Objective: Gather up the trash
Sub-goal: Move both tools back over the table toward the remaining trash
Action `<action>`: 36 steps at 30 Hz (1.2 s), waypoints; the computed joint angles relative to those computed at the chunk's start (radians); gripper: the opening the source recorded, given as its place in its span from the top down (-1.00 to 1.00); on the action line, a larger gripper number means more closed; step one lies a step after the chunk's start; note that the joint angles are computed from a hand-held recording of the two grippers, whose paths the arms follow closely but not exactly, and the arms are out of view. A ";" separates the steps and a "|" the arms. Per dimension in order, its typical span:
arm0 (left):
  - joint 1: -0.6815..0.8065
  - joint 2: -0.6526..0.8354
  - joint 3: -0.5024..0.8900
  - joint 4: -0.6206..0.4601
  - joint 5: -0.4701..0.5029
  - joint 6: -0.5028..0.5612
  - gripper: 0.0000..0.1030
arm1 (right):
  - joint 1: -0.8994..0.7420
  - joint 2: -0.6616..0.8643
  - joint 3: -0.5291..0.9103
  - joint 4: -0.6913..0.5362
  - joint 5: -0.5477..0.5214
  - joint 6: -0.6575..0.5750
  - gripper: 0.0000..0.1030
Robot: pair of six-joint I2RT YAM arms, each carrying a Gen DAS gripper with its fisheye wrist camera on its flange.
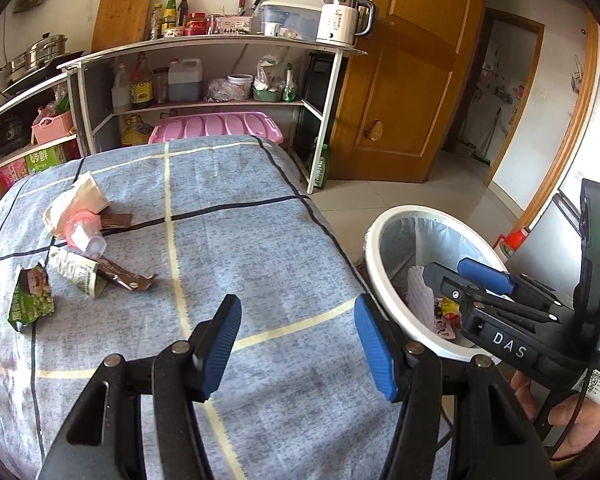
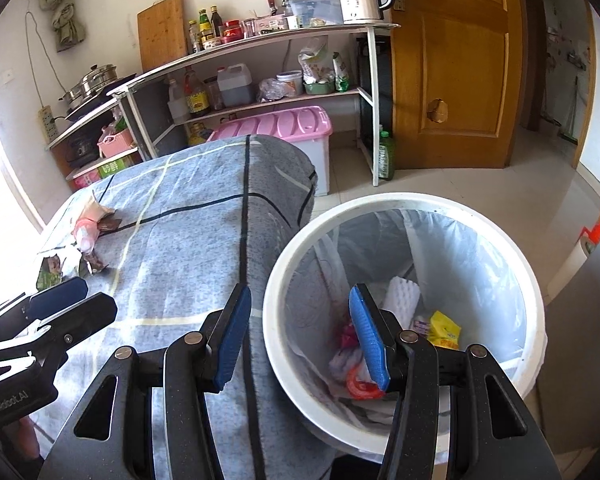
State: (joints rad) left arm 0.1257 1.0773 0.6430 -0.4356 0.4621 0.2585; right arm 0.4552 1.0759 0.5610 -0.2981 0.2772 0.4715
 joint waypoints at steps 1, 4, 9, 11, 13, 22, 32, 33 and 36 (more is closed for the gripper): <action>0.033 -0.003 -0.003 0.001 0.007 0.009 -0.18 | 0.019 0.021 0.009 0.012 0.005 0.005 -0.02; 0.146 0.023 0.003 0.008 0.039 0.060 -0.19 | 0.085 0.099 0.047 0.045 0.022 0.016 -0.02; 0.322 0.120 0.047 0.005 0.089 0.140 -0.20 | 0.168 0.221 0.115 0.100 0.032 0.020 -0.02; 0.382 0.159 0.068 0.002 0.104 0.172 -0.20 | 0.192 0.265 0.147 0.122 0.032 0.013 -0.02; 0.436 0.198 0.091 0.005 0.119 0.194 -0.21 | 0.214 0.318 0.191 0.130 0.031 0.004 -0.02; 0.595 0.397 0.212 0.037 0.125 0.243 -0.24 | 0.268 0.559 0.405 0.150 -0.035 -0.059 -0.02; 0.636 0.564 0.325 0.044 0.104 0.247 -0.26 | 0.310 0.778 0.611 0.135 -0.072 -0.142 -0.02; 0.634 0.571 0.332 0.042 0.100 0.244 -0.26 | 0.312 0.794 0.624 0.133 -0.074 -0.149 -0.02; 0.629 0.595 0.355 0.042 0.108 0.238 -0.28 | 0.310 0.833 0.652 0.138 -0.101 -0.164 -0.02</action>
State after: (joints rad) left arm 0.7545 1.6725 0.9979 -0.3933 0.5700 0.4966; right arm 0.7656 1.9092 1.2131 -0.1602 0.1766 0.3078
